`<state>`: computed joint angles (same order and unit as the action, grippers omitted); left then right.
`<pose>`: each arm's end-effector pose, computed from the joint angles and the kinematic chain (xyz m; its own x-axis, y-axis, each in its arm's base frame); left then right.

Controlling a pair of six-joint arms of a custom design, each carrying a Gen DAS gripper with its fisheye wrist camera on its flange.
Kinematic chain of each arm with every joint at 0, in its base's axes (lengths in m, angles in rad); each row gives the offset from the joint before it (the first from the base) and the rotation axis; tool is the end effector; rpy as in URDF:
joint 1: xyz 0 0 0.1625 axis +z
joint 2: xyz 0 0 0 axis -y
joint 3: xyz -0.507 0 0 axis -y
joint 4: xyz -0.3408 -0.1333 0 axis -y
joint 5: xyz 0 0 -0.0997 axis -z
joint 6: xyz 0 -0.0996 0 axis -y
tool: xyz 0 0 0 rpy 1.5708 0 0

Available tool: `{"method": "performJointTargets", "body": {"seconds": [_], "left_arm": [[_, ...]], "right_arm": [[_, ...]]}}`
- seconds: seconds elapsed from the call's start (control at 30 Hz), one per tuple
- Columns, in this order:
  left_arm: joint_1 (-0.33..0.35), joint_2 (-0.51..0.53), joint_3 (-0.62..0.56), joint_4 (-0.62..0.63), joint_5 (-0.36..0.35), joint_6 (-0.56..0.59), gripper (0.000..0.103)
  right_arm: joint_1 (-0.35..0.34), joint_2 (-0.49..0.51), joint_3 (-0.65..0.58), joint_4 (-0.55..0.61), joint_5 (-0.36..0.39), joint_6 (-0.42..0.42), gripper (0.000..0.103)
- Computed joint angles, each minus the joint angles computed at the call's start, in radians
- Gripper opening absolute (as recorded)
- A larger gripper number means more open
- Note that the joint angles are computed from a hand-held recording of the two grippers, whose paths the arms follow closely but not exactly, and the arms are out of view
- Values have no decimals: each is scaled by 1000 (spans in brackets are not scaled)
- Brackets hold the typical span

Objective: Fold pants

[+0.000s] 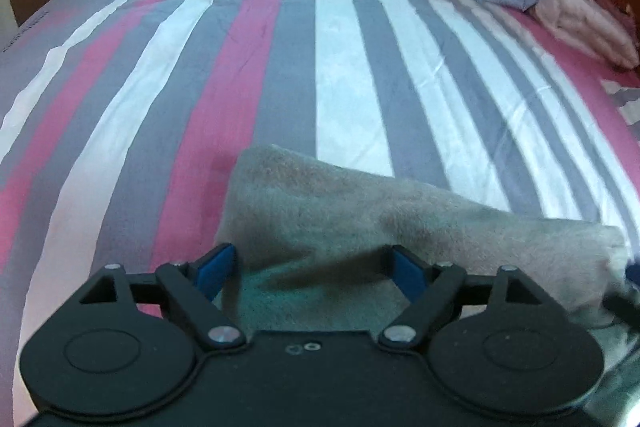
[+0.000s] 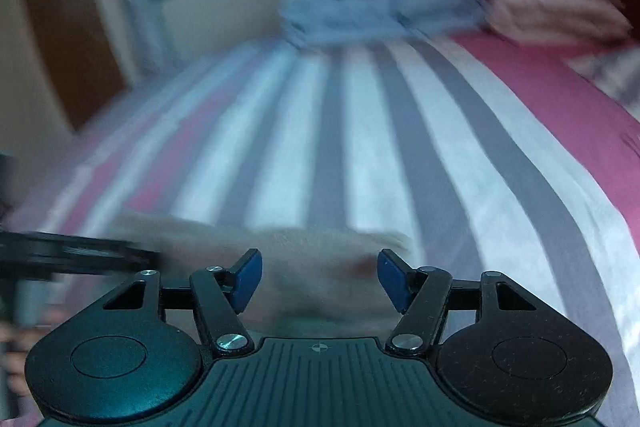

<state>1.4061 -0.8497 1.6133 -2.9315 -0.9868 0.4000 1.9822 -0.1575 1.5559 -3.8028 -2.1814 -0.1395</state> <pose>0.0693 -0.7313 0.2950 -0.7520 0.1620 -0.6389 0.4652 0.8172 -0.3403 0.3444 -0.5989 -0.0748 -0.8744 -0.0248 0.4846 -0.3942 0.6187 -0.6796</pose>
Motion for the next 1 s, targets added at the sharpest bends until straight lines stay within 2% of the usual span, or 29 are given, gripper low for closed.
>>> {"method": "performJointTargets", "body": {"seconds": [0.07, 0.1, 0.23, 0.3, 0.37, 0.47, 0.5, 0.57, 0.73, 0.83, 1.0], "left_arm": [[3, 10, -23, 21, 2, -43, 83], [3, 15, -39, 35, 5, -61, 84], [18, 38, -123, 151, -1, -161, 87], [20, 30, -119, 159, -8, -181, 84], [19, -3, -79, 135, -32, -187, 78], [12, -70, -6, 79, -56, -170, 76], [10, -94, 20, 61, -63, -162, 78], [12, -142, 67, 33, -71, -137, 82], [37, -233, 152, 88, -98, -135, 84], [55, -254, 180, 113, -118, -163, 84], [75, -239, 216, 71, -117, -190, 83]], "right_arm": [[1, 4, 12, 56, 6, -23, 65], [0, 13, 22, 61, -13, -37, 65], [8, 67, 61, -33, -119, -211, 65], [9, 71, 83, -60, -130, -228, 66], [10, 65, 90, -50, -135, -221, 68], [14, 32, 128, -73, -95, -170, 71], [12, 16, 149, -85, -76, -132, 85], [15, -5, 178, -113, -62, -65, 95], [-5, -57, 247, -95, -21, 120, 95], [-23, -84, 303, -87, 37, 255, 95], [-40, -96, 355, -89, 52, 347, 95]]}}
